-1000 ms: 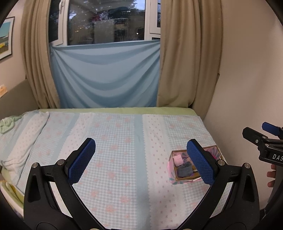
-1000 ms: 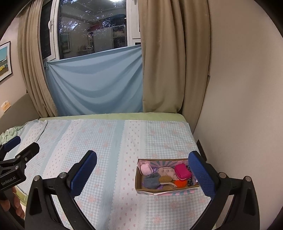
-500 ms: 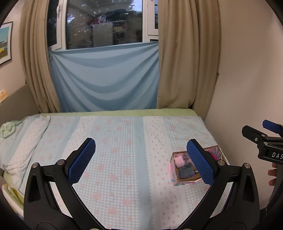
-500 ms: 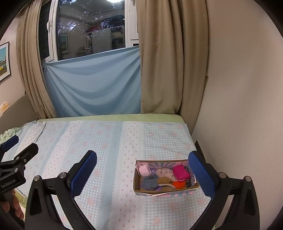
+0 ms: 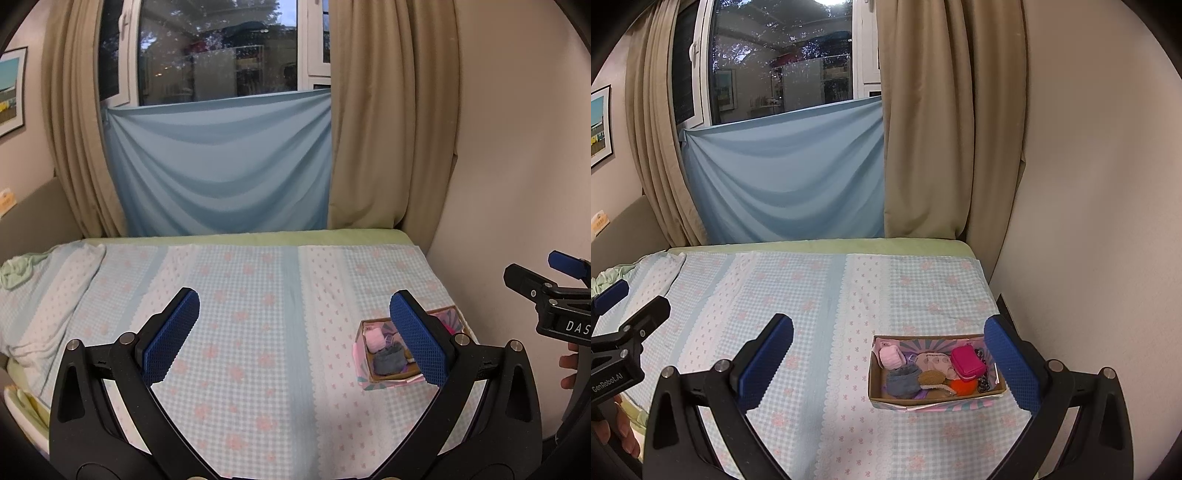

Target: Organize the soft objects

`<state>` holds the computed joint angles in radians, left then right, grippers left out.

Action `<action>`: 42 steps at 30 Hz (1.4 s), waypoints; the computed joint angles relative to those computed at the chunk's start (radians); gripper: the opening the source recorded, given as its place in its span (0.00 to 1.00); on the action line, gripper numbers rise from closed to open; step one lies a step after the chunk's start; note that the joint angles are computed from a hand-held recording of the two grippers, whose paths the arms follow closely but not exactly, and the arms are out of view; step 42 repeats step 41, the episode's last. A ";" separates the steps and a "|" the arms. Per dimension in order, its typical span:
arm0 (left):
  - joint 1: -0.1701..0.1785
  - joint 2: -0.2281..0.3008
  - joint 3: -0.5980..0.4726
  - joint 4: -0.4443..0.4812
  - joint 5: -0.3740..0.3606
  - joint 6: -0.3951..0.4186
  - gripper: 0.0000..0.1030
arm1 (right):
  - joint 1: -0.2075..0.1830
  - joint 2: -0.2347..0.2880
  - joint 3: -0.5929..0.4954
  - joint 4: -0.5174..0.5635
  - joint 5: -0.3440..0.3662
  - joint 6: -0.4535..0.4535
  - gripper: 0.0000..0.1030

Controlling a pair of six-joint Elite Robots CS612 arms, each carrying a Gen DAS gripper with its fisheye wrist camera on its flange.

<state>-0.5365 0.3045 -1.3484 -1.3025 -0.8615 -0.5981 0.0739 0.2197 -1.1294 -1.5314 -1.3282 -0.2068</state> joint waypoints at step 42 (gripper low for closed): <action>0.016 0.013 0.011 0.020 0.006 -0.023 1.00 | 0.023 -0.026 0.076 -0.007 -0.022 -0.015 1.00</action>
